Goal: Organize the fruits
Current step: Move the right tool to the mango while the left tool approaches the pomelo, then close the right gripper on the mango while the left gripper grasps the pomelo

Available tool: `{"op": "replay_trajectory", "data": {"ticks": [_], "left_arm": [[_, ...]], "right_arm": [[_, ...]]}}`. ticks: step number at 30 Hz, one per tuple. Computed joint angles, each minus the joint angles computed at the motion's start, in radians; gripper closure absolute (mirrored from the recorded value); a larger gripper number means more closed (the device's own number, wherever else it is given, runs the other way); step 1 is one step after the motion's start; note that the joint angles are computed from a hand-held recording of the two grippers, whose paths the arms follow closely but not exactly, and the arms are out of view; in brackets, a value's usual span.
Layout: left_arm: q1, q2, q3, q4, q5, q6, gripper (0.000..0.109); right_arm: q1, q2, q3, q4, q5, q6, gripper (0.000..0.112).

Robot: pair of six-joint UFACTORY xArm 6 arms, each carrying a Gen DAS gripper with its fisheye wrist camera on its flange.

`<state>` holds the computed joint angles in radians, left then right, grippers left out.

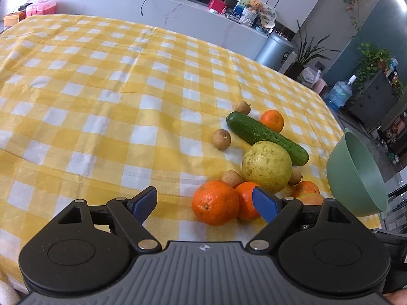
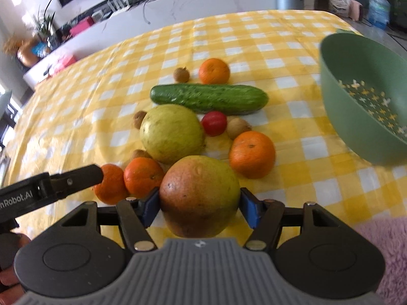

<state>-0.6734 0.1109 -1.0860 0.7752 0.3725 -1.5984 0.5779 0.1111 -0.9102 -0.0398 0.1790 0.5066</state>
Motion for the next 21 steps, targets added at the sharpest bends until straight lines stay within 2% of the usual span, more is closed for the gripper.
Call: {"op": "replay_trajectory", "data": {"ticks": [4,6,8,10,13,17,21], "left_arm": [[-0.009,-0.013,-0.002,-0.048,0.0,0.109,0.009],[-0.005,-0.015,0.006,-0.071,-0.053,0.188,0.009],[-0.004,-0.002,-0.006,-0.145,-0.091,0.299,0.009],[-0.009,0.015,-0.04,-0.168,-0.094,0.38,0.009],[-0.02,0.047,-0.11,-0.115,-0.078,0.488,0.009],[-0.039,0.122,-0.22,-0.29,-0.026,0.763,0.009],[-0.044,0.218,-0.343,-0.474,0.045,0.965,0.009]], "right_arm": [[-0.018,-0.04,0.049,-0.117,-0.032,0.115,0.05],[-0.016,-0.047,0.061,-0.069,-0.043,0.071,0.05],[-0.007,-0.045,0.062,0.01,-0.046,0.003,0.05],[-0.004,-0.047,0.066,0.048,-0.051,-0.042,0.05],[-0.007,-0.052,0.072,0.014,-0.039,-0.024,0.05],[0.01,-0.056,0.088,0.172,-0.068,-0.171,0.05],[0.017,-0.052,0.088,0.209,-0.074,-0.221,0.05]]}}
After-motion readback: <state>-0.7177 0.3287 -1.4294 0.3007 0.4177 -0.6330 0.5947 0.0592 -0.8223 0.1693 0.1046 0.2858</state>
